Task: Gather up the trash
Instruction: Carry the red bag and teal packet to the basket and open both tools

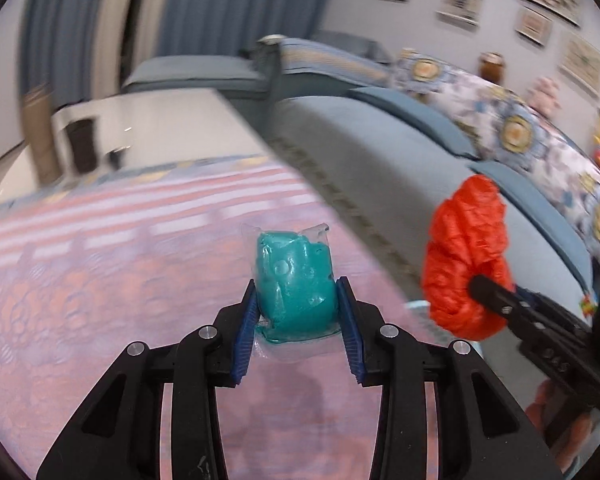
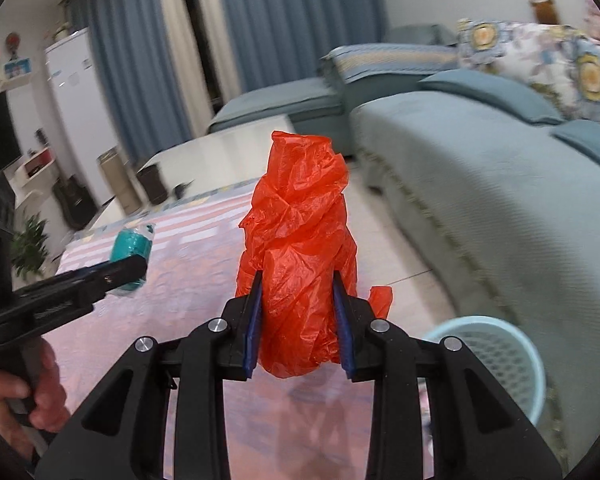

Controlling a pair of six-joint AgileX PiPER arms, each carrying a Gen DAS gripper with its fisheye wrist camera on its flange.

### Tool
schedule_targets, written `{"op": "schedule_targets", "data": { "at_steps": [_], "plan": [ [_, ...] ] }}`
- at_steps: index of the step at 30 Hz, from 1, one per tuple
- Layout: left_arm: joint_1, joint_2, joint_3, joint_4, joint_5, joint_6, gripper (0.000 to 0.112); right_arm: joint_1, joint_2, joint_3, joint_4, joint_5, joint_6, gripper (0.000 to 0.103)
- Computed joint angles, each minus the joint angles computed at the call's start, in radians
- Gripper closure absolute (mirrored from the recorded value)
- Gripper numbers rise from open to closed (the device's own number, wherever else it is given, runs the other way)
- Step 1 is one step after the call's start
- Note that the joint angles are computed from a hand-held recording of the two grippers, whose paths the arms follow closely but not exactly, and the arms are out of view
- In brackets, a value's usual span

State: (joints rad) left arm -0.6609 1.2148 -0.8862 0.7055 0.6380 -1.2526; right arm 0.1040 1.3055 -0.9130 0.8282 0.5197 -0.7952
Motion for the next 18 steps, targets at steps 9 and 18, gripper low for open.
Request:
{"op": "schedule_targets", "data": {
  "at_steps": [9,18],
  "plan": [
    [-0.178,0.322,-0.262,-0.031,-0.081,0.014,0.076,-0.398,0.084,-0.009,-0.005,0.165,-0.111,0.075],
    [-0.145,0.589,-0.37,-0.468,-0.241,0.449,0.072,-0.495,0.371,-0.091,-0.139,0.165,0.007,0.071]
  ]
}}
